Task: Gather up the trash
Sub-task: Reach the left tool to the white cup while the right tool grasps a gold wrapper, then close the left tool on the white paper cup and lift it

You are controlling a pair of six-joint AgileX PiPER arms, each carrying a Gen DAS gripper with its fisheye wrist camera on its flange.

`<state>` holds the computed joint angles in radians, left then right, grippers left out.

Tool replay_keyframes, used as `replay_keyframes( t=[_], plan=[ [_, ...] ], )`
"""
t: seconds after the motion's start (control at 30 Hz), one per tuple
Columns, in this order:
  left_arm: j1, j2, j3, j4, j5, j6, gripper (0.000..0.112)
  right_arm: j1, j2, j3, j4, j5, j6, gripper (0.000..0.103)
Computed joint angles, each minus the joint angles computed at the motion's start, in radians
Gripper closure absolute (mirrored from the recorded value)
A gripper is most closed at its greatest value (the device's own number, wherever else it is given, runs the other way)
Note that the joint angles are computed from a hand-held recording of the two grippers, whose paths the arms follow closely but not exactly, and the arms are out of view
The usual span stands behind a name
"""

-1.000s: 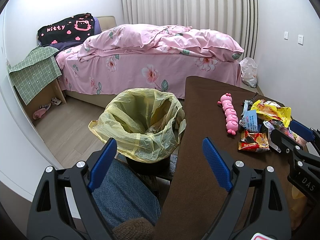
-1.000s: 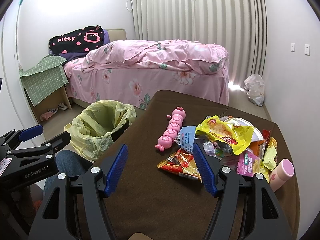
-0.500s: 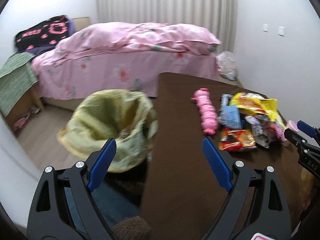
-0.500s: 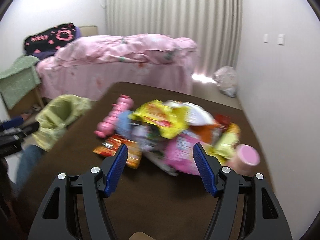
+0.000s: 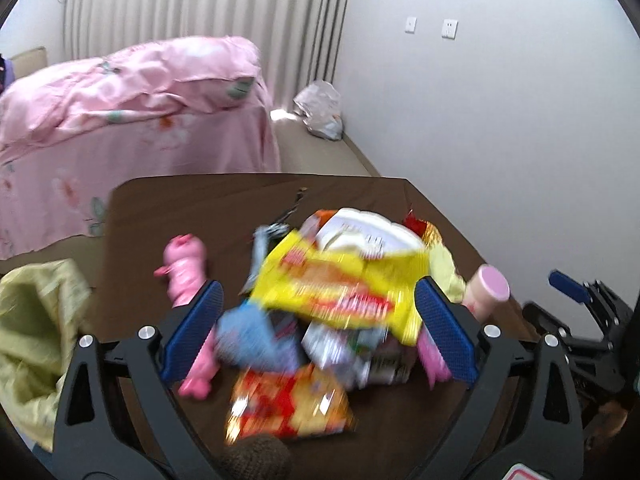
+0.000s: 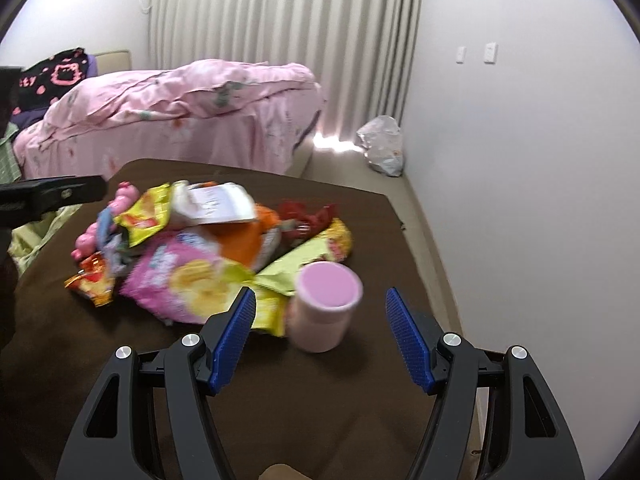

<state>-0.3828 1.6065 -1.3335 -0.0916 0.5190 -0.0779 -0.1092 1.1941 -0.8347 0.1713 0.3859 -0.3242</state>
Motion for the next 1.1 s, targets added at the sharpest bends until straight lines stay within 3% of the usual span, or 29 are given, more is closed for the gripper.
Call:
replay_keyframes(
  t=[0.07, 0.2, 0.33, 0.4, 0.53, 0.73, 0.83, 0.97, 1.1],
  plan=[
    [0.004, 0.093, -0.124, -0.025, 0.056, -0.002, 0.021, -0.063, 0.059, -0.069, 0.147, 0.04, -0.16, 0.039],
    [0.006, 0.138, -0.195, -0.03, 0.07, 0.001, 0.021, -0.132, 0.222, -0.242, 0.297, 0.104, -0.304, 0.039],
    [0.012, 0.154, -0.216, -0.045, 0.102, 0.043, 0.023, -0.195, 0.487, -0.506, 0.444, 0.273, -0.453, 0.039],
    [0.023, 0.148, -0.209, -0.065, 0.116, 0.061, 0.024, -0.209, 0.598, -0.627, 0.448, 0.341, -0.449, 0.04],
    [0.036, 0.09, -0.127, -0.066, 0.08, 0.043, 0.024, -0.22, 0.815, -0.9, 0.465, 0.563, -0.378, 0.04],
    [0.036, 0.007, -0.003, 0.028, 0.025, -0.04, 0.024, -0.176, 1.014, -1.14, 0.412, 0.748, -0.245, 0.048],
    [0.061, -0.011, 0.035, 0.0, 0.02, -0.016, 0.024, -0.183, 1.048, -1.181, 0.439, 0.8, -0.23, 0.059],
    [0.094, -0.032, 0.077, -0.073, 0.01, 0.035, 0.025, -0.19, 0.975, -1.122, 0.492, 0.793, -0.287, 0.068],
    [0.103, -0.057, 0.125, -0.137, -0.003, 0.082, 0.025, -0.152, 0.813, -0.977, 0.456, 0.692, -0.348, 0.07]
  ],
)
